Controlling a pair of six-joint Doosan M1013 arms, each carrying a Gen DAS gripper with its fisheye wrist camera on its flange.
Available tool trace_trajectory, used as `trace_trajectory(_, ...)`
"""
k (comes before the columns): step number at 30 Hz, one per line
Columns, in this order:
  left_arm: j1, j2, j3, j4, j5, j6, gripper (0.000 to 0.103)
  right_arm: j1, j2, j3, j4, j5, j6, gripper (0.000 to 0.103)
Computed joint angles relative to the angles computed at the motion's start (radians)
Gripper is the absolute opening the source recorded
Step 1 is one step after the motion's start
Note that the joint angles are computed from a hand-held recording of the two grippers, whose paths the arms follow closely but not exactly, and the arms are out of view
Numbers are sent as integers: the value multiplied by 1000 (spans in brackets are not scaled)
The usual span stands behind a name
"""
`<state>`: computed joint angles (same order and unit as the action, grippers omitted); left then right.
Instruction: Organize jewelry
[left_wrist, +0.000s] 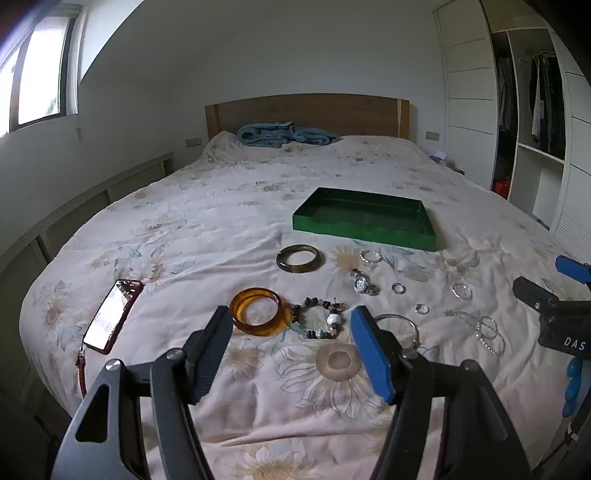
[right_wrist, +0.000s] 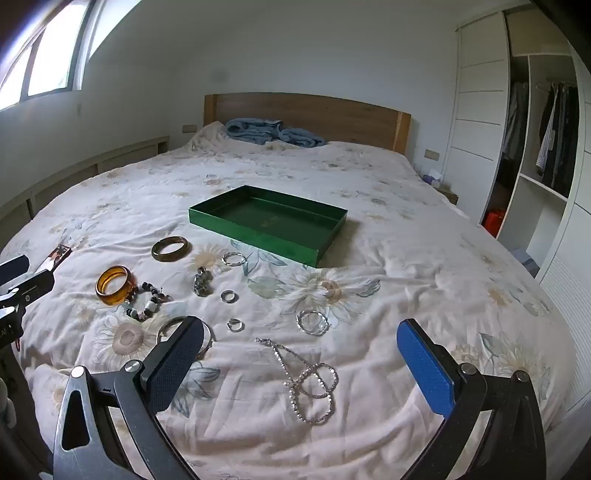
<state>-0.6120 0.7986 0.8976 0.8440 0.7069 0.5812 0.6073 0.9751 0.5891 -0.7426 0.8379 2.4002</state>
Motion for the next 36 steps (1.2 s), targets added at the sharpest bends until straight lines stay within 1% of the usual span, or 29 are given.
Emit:
trace_trajectory(5,-4,3,4,12,5,-14,65,-2,4,-7,14,6,-13,103)
trace_trajectory(9,-1,10,-12,-26,13,21,65,-2,8,-11,21,8,-18,103)
trace_trajectory(10,0,12,-14,-29,12,24,65,-4,0,10,7,-9,0,103)
trace_trajectory(13,0,15,-23,-40,17,30,65,-2,-1,11,7,-6,-2,103)
trace_trajectory(16,0,17,-24,-41,16,30,65,-4,14,-15,28,9,-17,103)
trace_trajectory(19,-2,20,-26,-38,19,25,65,-4,15,-16,30,11,-18,103)
trace_trajectory(36,-5,17,-13,-54,2,19,65,-4,17,-14,30,11,-19,103)
